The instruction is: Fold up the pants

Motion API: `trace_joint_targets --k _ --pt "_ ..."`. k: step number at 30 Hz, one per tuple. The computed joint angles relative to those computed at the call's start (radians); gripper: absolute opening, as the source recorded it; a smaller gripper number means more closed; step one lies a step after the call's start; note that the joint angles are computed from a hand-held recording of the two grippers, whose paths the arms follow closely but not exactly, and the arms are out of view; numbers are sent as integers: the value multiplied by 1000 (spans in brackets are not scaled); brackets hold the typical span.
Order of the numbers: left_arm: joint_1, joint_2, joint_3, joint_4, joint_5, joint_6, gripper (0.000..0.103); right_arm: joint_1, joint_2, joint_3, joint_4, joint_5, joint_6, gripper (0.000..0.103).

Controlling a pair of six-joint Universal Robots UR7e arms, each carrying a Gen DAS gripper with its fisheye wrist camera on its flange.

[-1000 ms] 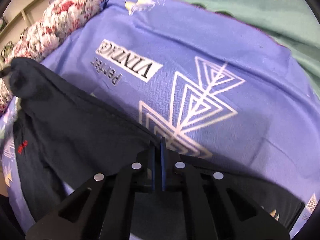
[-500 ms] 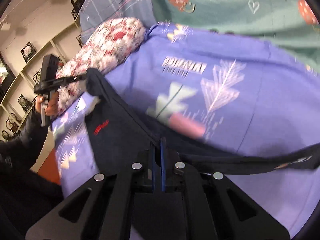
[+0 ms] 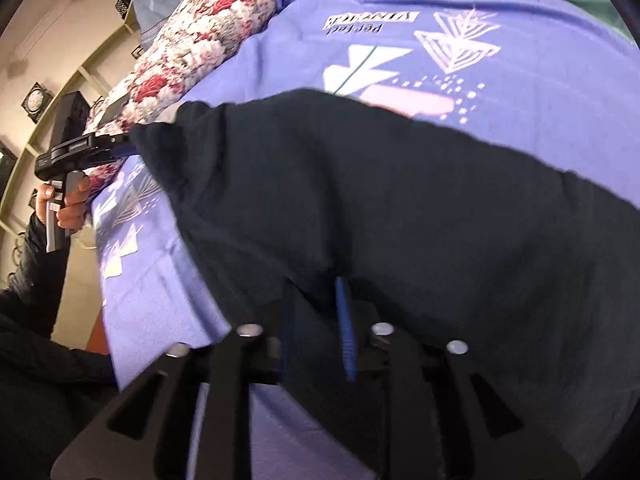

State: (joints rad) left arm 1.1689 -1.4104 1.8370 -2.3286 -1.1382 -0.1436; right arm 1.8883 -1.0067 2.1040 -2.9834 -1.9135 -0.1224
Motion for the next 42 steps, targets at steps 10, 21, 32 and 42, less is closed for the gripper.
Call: trace_joint_targets --k 10,21,32,42 --pt "-24 -26 12 58 -24 -162 88 72 -28 79 -244 -226 42 50" --pt "-30 19 12 80 -56 -281 78 72 -77 165 -362 -240 60 50" --pt "-17 95 -17 33 -21 -327 39 80 -84 186 -404 -236 60 50" --pt "-115 83 -18 4 220 -168 14 95 -77 174 -397 -285 88 50"
